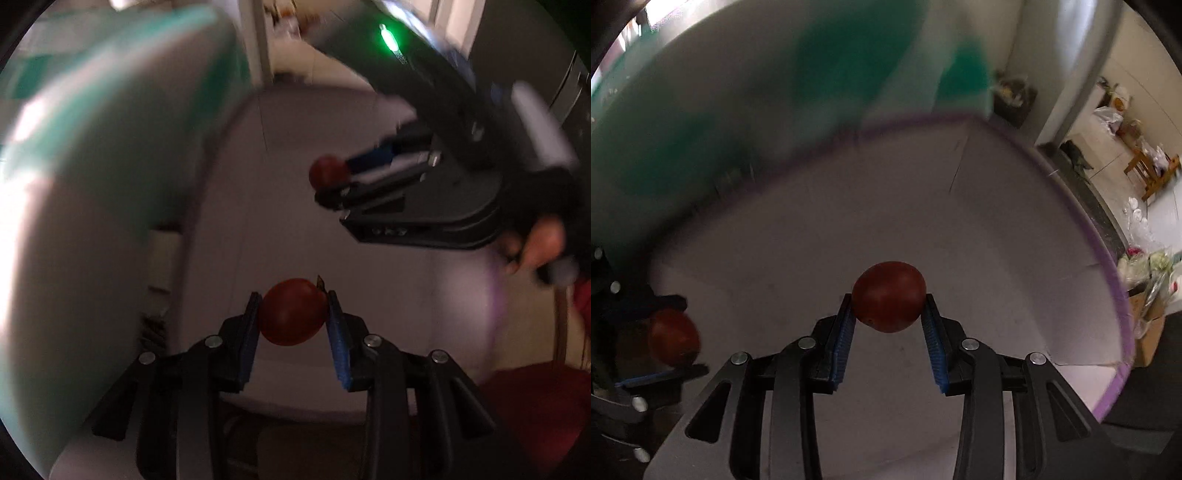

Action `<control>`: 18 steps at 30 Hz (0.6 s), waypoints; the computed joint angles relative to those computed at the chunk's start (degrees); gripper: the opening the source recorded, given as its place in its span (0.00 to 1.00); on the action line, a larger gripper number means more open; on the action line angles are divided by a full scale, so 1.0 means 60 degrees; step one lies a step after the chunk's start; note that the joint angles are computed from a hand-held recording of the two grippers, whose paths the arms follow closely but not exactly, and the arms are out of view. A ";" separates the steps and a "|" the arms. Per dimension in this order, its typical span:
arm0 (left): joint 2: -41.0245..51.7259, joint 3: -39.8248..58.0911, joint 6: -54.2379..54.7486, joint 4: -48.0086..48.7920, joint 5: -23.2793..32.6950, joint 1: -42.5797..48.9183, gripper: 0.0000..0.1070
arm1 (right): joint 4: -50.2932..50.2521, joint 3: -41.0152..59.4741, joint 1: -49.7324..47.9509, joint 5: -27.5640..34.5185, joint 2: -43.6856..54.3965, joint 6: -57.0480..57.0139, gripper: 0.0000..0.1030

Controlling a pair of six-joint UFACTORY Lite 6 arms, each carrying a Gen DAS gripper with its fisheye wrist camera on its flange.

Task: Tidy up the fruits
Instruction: 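Carry both held tomatoes off the table over the white box, then open both tools to drop the tomatoes into the white box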

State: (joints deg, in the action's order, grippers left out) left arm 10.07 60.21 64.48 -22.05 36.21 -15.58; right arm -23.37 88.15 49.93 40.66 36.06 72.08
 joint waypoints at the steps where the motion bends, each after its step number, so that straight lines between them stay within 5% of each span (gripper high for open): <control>1: 0.0492 0.0063 -0.0371 0.0406 -0.0315 -0.0128 0.33 | 0.0654 0.0476 -0.0202 0.0054 0.0553 -0.0918 0.36; 6: 0.1621 0.0228 -0.0824 0.1298 -0.0909 -0.0308 0.37 | 0.2087 0.2346 -0.0718 0.0982 0.2297 -0.2983 0.37; 7: 0.1595 0.0128 -0.0993 0.1627 -0.0977 -0.0452 0.47 | 0.2268 0.2738 -0.0766 0.1211 0.2609 -0.3188 0.38; 9: 0.1374 -0.0246 -0.1738 0.2491 -0.1350 -0.0749 0.72 | 0.2434 0.3114 -0.0794 0.1482 0.2921 -0.3260 0.55; 10: 0.1334 -0.0417 -0.2443 0.3168 -0.1613 -0.0897 0.76 | 0.2441 0.3110 -0.0777 0.1461 0.2930 -0.3174 0.69; 18: 0.0810 -0.0915 -0.2171 0.3382 -0.1873 -0.0257 0.76 | 0.2837 0.2239 -0.0474 0.0464 0.2272 -0.2901 0.72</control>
